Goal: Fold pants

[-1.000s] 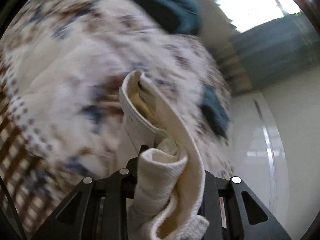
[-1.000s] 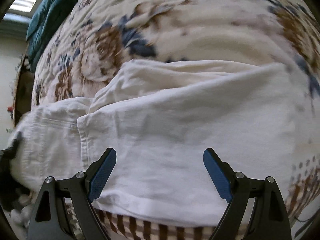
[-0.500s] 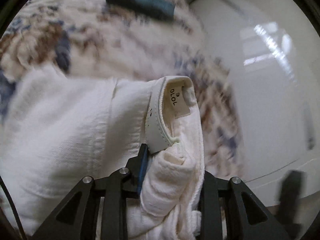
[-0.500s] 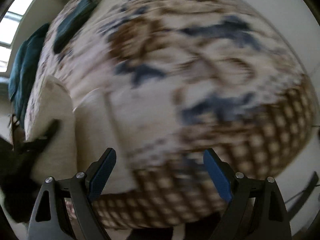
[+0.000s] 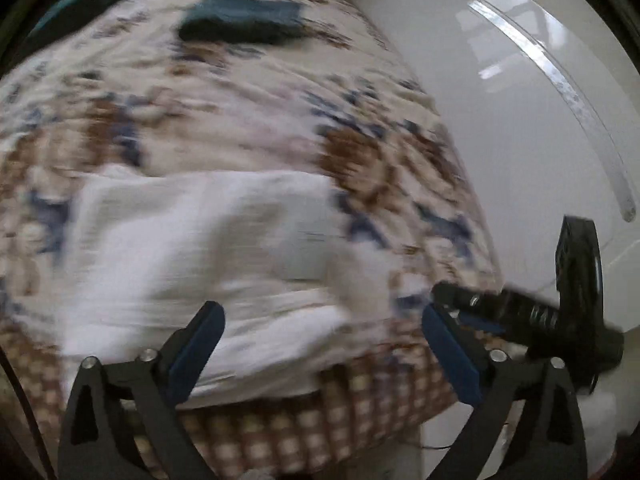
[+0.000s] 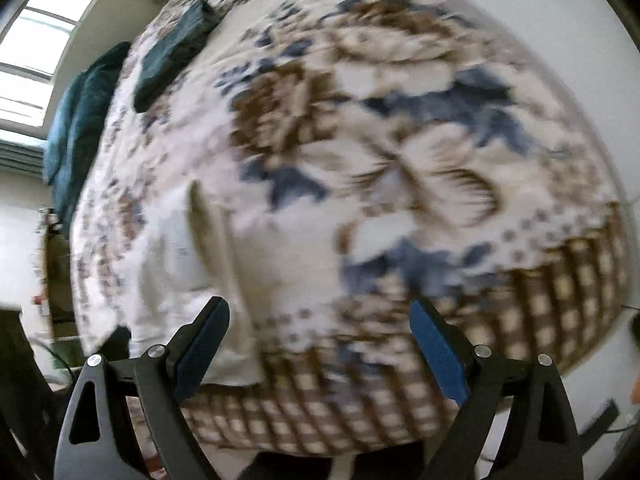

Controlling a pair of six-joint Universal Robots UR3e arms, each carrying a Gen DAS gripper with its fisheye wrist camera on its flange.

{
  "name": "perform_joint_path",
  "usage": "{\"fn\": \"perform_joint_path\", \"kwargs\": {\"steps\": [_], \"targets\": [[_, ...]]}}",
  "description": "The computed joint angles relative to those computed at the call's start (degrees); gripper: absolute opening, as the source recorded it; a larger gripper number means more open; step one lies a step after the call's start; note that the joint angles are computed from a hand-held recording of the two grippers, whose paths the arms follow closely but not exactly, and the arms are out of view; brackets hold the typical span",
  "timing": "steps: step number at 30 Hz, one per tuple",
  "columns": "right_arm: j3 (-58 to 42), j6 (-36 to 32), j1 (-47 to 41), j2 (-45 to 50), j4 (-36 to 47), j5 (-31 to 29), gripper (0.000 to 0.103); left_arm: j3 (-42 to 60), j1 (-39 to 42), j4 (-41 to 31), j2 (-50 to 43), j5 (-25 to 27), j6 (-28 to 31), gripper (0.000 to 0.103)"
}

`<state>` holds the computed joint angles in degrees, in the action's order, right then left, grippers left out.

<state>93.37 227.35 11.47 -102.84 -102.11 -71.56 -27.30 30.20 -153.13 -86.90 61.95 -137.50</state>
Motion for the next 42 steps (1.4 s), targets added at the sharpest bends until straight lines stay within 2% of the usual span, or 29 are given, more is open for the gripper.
{"fn": "perform_joint_path", "kwargs": {"steps": [2,5,6,9,10,11,12,14,17,19,23,26,28,29,31,34,36,37,38,39,41,42], "targets": [[2.33,0.8,-0.25,4.07,-8.42,7.57,0.094,3.46,7.35,-0.56,-1.44,2.45,3.77,0.102],[2.5,3.31,1.6,13.45,-19.54,14.32,0.094,-3.87,15.0,9.48,-1.13,6.21,4.84,0.102],[0.88,3.16,2.56,16.63,-20.52,14.63,0.094,-7.29,15.86,14.03,-1.75,8.4,3.33,0.102],[-6.67,2.2,5.15,25.99,-15.94,16.14,0.093,-15.72,16.23,23.07,-3.18,12.78,-0.67,0.102],[-7.32,2.71,6.07,27.72,-17.27,16.89,0.08,-18.43,16.16,25.23,-3.23,13.95,-1.37,0.102],[-8.95,3.28,7.23,28.36,-16.52,15.06,0.055,-20.97,15.75,26.69,-3.51,15.01,-2.11,0.102],[-11.76,3.56,8.88,28.73,-14.29,11.57,0.05,-23.22,15.57,27.66,-3.25,15.95,-2.44,0.102],[-15.14,4.34,11.27,27.65,-12.04,7.23,0.028,-26.81,15.1,28.27,-2.3,16.29,-2.59,0.102],[-20.97,4.46,13.52,24.73,-7.76,3.01,0.02,-29.27,14.05,28.8,0.46,15.81,-1.19,0.102],[-22.25,5.9,13.97,22.31,-5.17,1.18,0.018,-29.62,13.61,28.25,1.82,15.0,-0.01,0.102],[-15.75,7.12,11.93,16.63,-2.89,-0.93,0.018,-29.74,11.78,26.85,2.3,15.2,-0.37,0.102],[0.19,3.94,6.06,10.9,-8.9,5.3,0.019,-33.37,9.81,30.16,2.68,17.02,-2.15,0.102],[5.27,2.78,4.7,12.45,-12.29,7.68,0.027,-36.14,8.97,32.06,2.93,18.13,-2.82,0.102],[4.73,0.77,4.8,13.88,-11.16,7.71,0.039,-36.68,8.6,32.56,2.67,18.82,-3.35,0.102],[-0.37,-1.41,6.05,15.9,-5.09,3.3,0.057,-35.04,8.37,31.25,1.44,19.19,-3.62,0.102],[-5.07,2.49,7.82,14.0,-0.42,-0.83,0.065,-30.11,7.51,29.16,0.09,19.77,-3.74,0.102],[-5.04,5.69,9.37,11.49,-2.48,-1.04,0.065,-24.16,7.24,26.33,-2.32,19.47,-4.13,0.102],[-4.28,6.78,10.76,10.93,-5.77,-0.36,0.068,-20.93,6.78,25.07,-3.91,19.41,-4.86,0.102],[-5.03,6.18,12.08,11.43,-6.01,-0.46,0.075,-16.52,6.38,23.23,-6.32,18.82,-5.57,0.102],[-7.29,4.96,13.79,13.46,-4.77,-1.44,0.076,-12.84,5.72,22.3,-8.66,18.43,-6.58,0.102],[-15.51,1.36,17.25,20.98,3.76,-4.79,0.076,-4.69,3.41,21.74,-15.08,18.22,-9.77,0.102],[-17.12,0.1,17.12,23.19,7.08,-3.66,0.076,-0.14,2.56,20.89,-18.76,18.35,-11.36,0.102]]}}
